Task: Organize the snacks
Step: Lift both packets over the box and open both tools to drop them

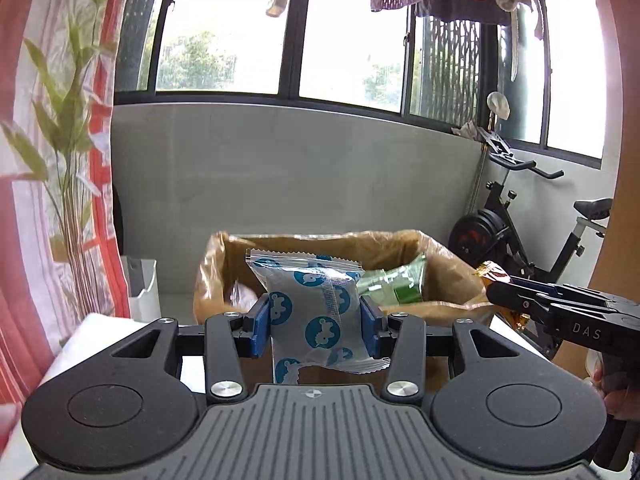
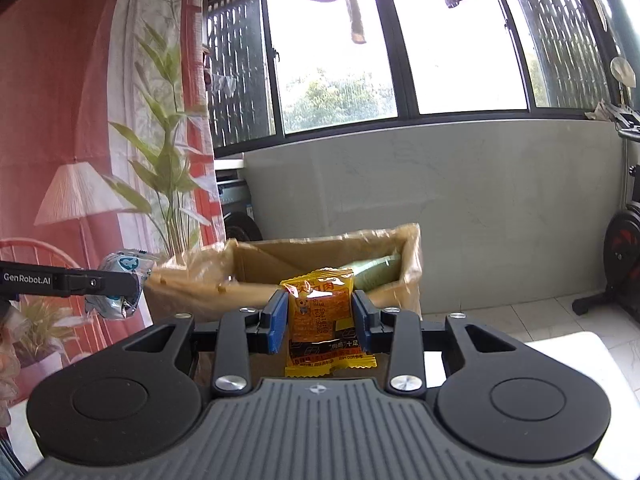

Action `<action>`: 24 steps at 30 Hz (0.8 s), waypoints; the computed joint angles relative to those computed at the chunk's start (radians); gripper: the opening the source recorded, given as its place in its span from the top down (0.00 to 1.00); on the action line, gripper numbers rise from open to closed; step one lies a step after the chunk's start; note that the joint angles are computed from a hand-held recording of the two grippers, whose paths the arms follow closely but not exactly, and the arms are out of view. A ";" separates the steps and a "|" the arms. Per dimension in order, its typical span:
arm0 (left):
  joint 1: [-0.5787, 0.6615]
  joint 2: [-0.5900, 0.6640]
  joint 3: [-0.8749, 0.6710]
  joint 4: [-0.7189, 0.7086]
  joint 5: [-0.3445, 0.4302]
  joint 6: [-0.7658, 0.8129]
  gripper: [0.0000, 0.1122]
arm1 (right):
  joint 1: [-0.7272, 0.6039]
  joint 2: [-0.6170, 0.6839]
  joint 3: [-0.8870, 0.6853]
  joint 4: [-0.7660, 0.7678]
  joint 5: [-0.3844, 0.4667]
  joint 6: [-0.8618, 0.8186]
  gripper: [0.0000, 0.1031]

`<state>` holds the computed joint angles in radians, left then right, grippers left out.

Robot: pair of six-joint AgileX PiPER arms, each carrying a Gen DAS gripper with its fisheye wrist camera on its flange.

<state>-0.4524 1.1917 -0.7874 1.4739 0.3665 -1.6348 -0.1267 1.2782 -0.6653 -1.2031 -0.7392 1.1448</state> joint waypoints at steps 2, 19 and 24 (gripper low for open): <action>0.055 0.066 -0.094 -0.088 -0.052 0.122 0.58 | 0.102 0.050 -0.085 0.059 0.092 -0.021 0.64; 0.224 0.271 -0.265 -0.134 -0.210 0.184 0.33 | 0.382 0.276 -0.382 0.096 0.470 -0.105 0.34; 0.217 0.229 -0.237 -0.256 -0.182 0.315 0.25 | 0.378 0.231 -0.353 0.060 0.488 -0.057 0.18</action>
